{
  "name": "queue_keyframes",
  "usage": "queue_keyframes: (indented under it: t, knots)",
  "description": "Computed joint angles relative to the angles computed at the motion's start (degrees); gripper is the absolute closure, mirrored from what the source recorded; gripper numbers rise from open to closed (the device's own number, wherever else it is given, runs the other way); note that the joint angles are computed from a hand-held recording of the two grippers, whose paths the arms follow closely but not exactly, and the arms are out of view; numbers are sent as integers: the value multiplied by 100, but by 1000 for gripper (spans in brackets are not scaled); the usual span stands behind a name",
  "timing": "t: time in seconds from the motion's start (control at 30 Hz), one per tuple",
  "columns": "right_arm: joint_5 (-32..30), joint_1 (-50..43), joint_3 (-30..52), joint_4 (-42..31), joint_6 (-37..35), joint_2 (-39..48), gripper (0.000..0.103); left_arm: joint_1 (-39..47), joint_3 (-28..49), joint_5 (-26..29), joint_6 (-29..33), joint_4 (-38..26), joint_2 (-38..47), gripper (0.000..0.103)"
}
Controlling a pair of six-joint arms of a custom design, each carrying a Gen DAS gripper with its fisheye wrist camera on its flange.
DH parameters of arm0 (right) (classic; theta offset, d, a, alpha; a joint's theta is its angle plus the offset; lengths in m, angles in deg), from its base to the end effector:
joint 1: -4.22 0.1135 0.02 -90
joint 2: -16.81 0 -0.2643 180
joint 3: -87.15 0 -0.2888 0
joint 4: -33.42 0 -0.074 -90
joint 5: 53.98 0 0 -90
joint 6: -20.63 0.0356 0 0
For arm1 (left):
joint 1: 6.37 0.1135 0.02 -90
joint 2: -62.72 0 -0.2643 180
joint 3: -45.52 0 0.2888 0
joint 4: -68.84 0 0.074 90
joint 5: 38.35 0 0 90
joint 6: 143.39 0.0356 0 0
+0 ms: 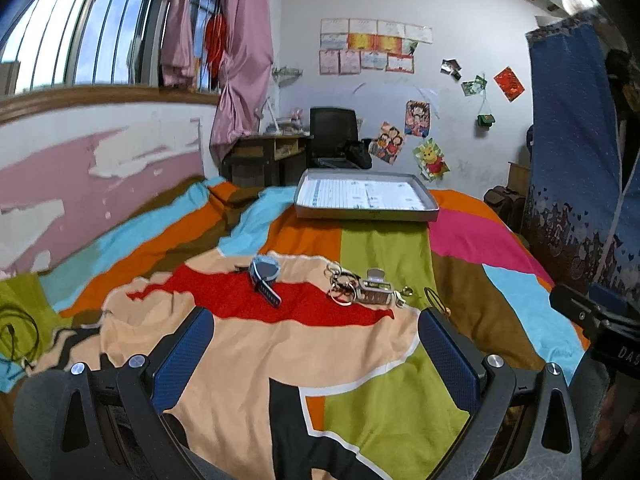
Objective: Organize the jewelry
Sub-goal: 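Grasp the silver claw clip with the left tool while the right tool grasps the brown bead hair tie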
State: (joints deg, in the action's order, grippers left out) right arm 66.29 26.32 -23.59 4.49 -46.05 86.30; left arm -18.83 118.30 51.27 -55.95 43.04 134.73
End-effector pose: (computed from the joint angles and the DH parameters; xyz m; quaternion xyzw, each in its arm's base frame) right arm 0.2918 0.0991 0.3088 0.1411 0.8310 -0.0190 0.5378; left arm 0.3188 -0.0702 0.3224 0.0710 0.8405 -0.0674 0.5328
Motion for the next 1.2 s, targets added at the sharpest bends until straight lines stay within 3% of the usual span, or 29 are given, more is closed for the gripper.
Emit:
queue_keyframes:
  t: [0.2, 0.33, 0.57, 0.73, 0.93, 1.0, 1.07, 1.13, 1.2]
  knots:
    - [-131, -92, 503, -568, 155, 548, 1, 188, 477, 116, -271, -438, 491, 0]
    - [-627, -228, 863, -831, 137, 998, 1, 201, 951, 62, -177, -778, 931, 0]
    - [-1885, -851, 1716, -1378, 216, 1977, 1, 261, 2391, 296, 97, -1704, 2193, 0]
    - [-2518, -1280, 2303, -1473, 143, 2674, 1, 192, 3239, 529, 109, -1939, 3054, 0]
    - [-2738, -1463, 3259, -1791, -158, 3645, 1, -51, 4459, 657, 309, -2177, 4217, 0]
    - [-2707, -1502, 3541, -1927, -231, 3911, 5, -72, 5019, 818, 320, -2412, 4682, 1]
    - [-2809, -1566, 3893, -2081, -243, 4259, 22, -71, 5557, 1000, 196, -2518, 5154, 4]
    - [-2925, -1636, 4126, -2172, -207, 4503, 34, -39, 6039, 1180, 83, -2687, 5542, 14]
    - [-2979, -1695, 4280, -2142, -155, 4704, 36, -6, 6509, 1462, -67, -2849, 5929, 20]
